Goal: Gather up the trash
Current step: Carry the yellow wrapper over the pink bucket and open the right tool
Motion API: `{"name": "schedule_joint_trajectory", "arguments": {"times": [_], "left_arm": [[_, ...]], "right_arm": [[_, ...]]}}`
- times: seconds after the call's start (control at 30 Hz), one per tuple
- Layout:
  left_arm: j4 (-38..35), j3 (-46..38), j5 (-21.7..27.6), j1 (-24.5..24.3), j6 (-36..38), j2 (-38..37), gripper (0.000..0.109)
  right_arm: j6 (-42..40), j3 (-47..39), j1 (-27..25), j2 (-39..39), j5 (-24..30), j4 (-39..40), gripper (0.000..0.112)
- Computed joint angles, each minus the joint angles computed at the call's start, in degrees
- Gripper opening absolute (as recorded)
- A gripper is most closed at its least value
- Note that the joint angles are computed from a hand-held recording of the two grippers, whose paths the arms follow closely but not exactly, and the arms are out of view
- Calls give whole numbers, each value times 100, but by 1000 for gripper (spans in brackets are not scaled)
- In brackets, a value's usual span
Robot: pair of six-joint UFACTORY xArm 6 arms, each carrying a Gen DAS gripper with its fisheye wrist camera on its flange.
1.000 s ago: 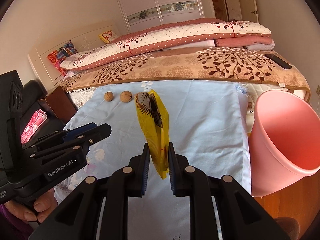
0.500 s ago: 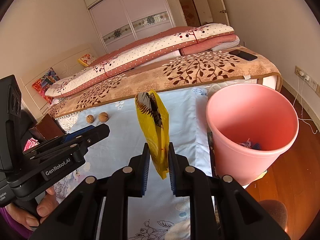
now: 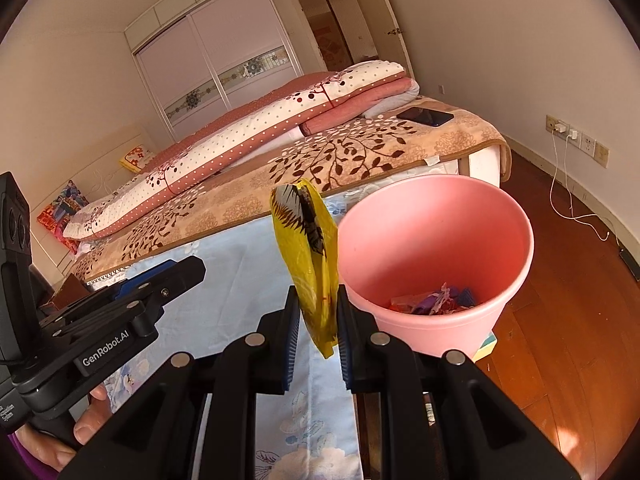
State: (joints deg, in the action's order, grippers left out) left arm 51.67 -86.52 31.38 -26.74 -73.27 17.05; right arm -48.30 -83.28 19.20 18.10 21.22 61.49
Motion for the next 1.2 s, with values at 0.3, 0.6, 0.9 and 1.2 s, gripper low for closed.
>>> {"name": "schedule_joint_trajectory", "arguments": {"times": [0.3,0.6,0.9,1.2], "left_arm": [[-357,-812,45,-87,577,692,33],[-846,-1574,130,-98,1140,1279,33],[-1224,-2214,198,-89,1637,1740,33],[-1482,-2597,303,-62,1870,2015,33]], "right_arm": [[498,-339,-179,355,-275,-394,17],[889,-569,-251,636,-505,-855,17],[1393,-824,-345,894,-565,-1336,17],[1868,-1174,-433,1211,-484,-1750,20]]}}
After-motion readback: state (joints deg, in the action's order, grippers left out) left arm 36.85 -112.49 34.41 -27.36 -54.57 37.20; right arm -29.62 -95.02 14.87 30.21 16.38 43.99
